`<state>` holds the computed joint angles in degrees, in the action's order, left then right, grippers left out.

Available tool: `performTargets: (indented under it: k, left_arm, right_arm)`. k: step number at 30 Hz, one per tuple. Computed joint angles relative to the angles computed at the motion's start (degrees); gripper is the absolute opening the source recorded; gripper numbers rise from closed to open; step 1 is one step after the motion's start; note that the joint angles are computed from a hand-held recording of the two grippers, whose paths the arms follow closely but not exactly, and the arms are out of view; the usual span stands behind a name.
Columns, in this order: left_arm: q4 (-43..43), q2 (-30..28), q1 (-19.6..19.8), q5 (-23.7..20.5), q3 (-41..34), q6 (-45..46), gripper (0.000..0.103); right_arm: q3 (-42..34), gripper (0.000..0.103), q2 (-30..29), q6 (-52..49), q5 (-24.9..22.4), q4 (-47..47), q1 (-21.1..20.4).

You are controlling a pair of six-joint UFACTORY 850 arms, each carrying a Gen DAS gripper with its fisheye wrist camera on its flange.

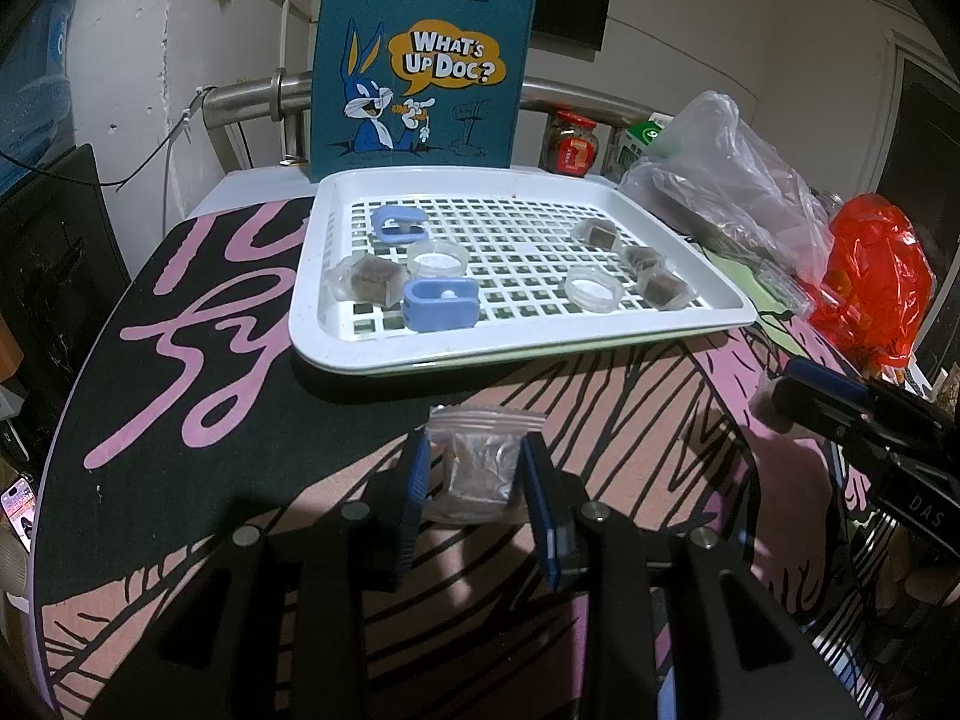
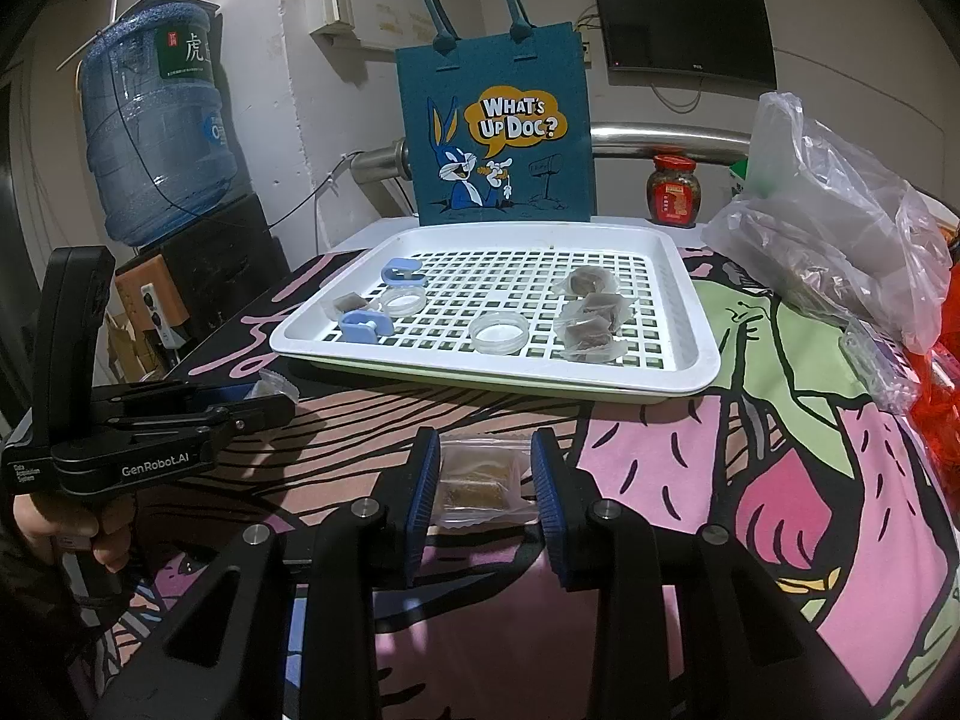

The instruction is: Organize objects

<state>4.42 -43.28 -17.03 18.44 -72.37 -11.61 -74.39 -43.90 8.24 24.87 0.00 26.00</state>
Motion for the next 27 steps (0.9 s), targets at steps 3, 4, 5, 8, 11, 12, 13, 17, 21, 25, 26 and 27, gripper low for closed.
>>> performTargets:
  k: [3, 4, 5, 8, 11, 12, 13, 17, 21, 25, 26, 27]
  left_arm:
    - [0.11, -0.03, 0.02, -0.02, -0.03, -0.12, 0.03]
    - [0.11, -0.03, 0.02, -0.02, -0.03, -0.12, 0.03]
    - [0.18, -0.05, 0.02, -0.09, -0.02, -0.23, 0.03]
    - [0.07, -0.16, -0.02, -0.05, -0.01, -0.31, 0.03]
    - [0.24, -0.21, 0.04, -0.11, -0.14, -0.37, 0.03]
    - [0.17, -0.19, 0.01, -0.05, -0.06, -0.32, 0.03]
    - [0.3, -0.22, 0.06, -0.15, -0.17, -0.42, 0.03]
    - [0.37, -0.22, 0.05, -0.15, -0.14, -0.52, 0.03]
    - [0.47, -0.23, 0.09, -0.2, -0.21, -0.58, 0.03]
    - [0.72, -0.23, 0.11, -0.3, -0.27, -0.82, 0.03]
    - [0.78, -0.23, 0.09, -0.31, -0.22, -0.93, 0.03]
    - [0.86, -0.32, 0.1, -0.32, -0.25, -1.09, 0.03]
  right_arm:
    - [-0.02, 0.031, 0.0, 0.1, -0.05, -0.09, 0.0]
    - [-0.01, 0.031, 0.01, 0.09, -0.03, -0.07, -0.01]
    - [-0.01, 0.031, 0.01, 0.09, -0.03, -0.07, -0.01]
    - [-0.02, 0.031, 0.0, 0.1, -0.01, -0.13, -0.04]
    - [0.08, 0.031, 0.07, -0.01, 0.0, 0.05, 0.11]
    - [0.08, 0.031, 0.07, -0.01, 0.0, 0.05, 0.11]
    - [0.1, 0.031, 0.08, 0.03, 0.07, 0.11, 0.16]
    - [0.08, 0.031, 0.08, 0.0, 0.01, 0.15, 0.18]
    - [0.07, 0.031, 0.07, 0.15, 0.01, 0.05, 0.2]
    - [0.03, 0.031, 0.04, 0.35, -0.03, -0.23, 0.06]
    - [0.03, 0.031, 0.05, 0.38, -0.06, -0.2, 0.11]
    - [0.03, 0.031, 0.05, 0.4, -0.08, -0.09, 0.23]
